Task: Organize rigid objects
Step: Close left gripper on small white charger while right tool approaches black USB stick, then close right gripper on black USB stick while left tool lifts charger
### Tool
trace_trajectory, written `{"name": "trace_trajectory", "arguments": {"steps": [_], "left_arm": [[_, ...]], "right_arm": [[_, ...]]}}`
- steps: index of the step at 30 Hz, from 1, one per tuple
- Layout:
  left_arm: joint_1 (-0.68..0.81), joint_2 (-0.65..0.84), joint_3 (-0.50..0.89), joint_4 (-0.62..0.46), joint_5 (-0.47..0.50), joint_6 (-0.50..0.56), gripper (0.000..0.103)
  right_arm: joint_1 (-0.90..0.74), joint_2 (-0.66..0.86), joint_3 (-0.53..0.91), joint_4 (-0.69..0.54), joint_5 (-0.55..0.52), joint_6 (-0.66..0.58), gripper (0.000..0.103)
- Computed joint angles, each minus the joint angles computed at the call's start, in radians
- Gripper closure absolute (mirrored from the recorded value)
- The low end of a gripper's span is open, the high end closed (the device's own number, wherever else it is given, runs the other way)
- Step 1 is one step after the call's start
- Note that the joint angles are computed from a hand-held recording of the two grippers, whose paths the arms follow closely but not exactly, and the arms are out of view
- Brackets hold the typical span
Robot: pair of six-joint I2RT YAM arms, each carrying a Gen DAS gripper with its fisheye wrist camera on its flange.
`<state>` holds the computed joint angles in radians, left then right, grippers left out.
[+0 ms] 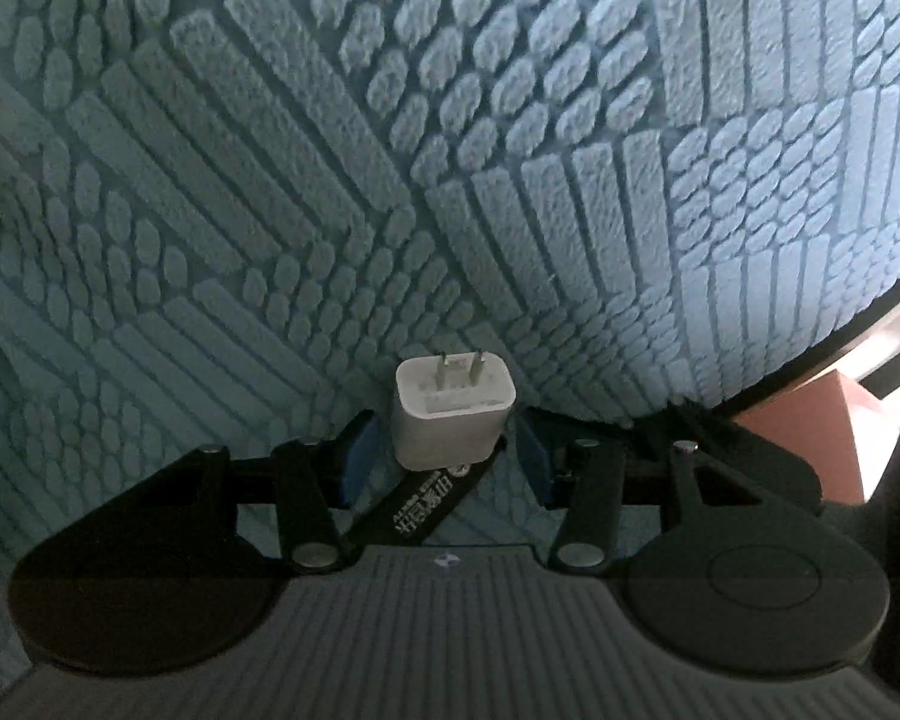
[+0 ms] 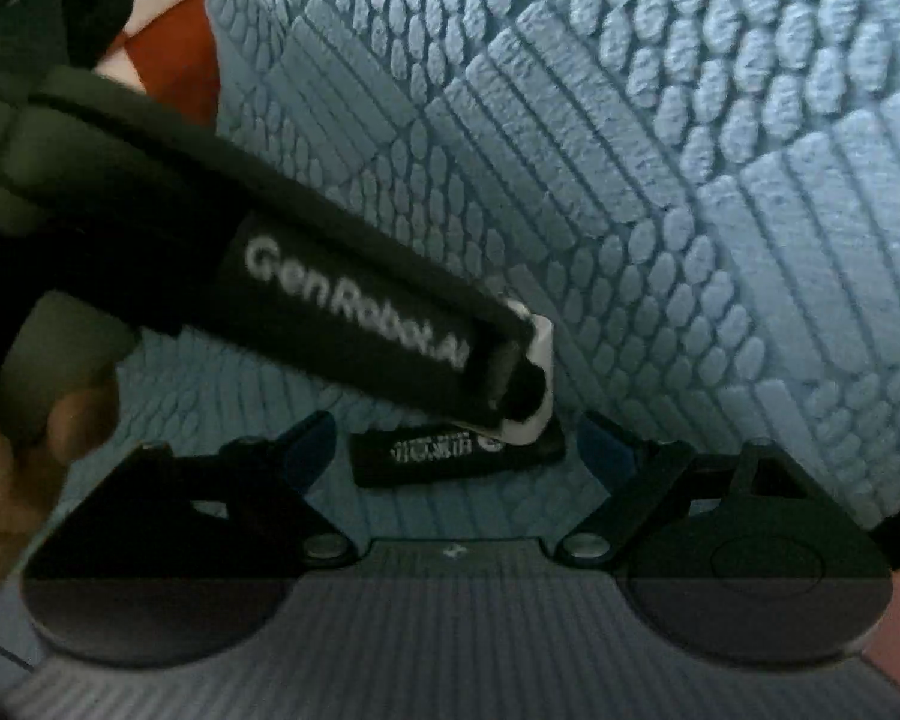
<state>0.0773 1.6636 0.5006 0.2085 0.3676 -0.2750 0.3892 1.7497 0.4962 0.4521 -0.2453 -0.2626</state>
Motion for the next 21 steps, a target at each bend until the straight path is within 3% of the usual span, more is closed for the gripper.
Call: {"name": "trace_trajectory", "arguments": {"steps": [3, 11, 12, 13, 14, 21], "left_arm": [[0.006, 0.044, 0.004, 0.028, 0.021, 0.007, 0.057], [0.059, 0.029, -0.038, 0.068, 0.06, 0.015, 0.059], [0.059, 0.024, -0.042, 0.067, 0.058, 0.016, 0.063], [0.042, 0.02, -0.044, 0.073, 0.046, 0.0, 0.082], [0.039, 0.023, -0.04, 0.077, 0.054, -0.012, 0.084], [0.083, -0.033, -0.056, 0.028, 0.083, -0.003, 0.087]], "right_arm": [[0.025, 0.058, 0.021, 0.03, 0.028, -0.032, 0.014], [0.05, 0.099, 0.035, 0.032, 0.045, -0.015, 0.018], [0.044, 0.092, 0.029, 0.031, 0.044, -0.015, 0.018], [0.046, 0.086, 0.023, 0.03, 0.052, -0.011, 0.018], [0.041, 0.072, 0.014, 0.02, 0.057, -0.007, 0.019], [0.054, -0.036, -0.061, -0.005, 0.134, 0.072, 0.019]]}}
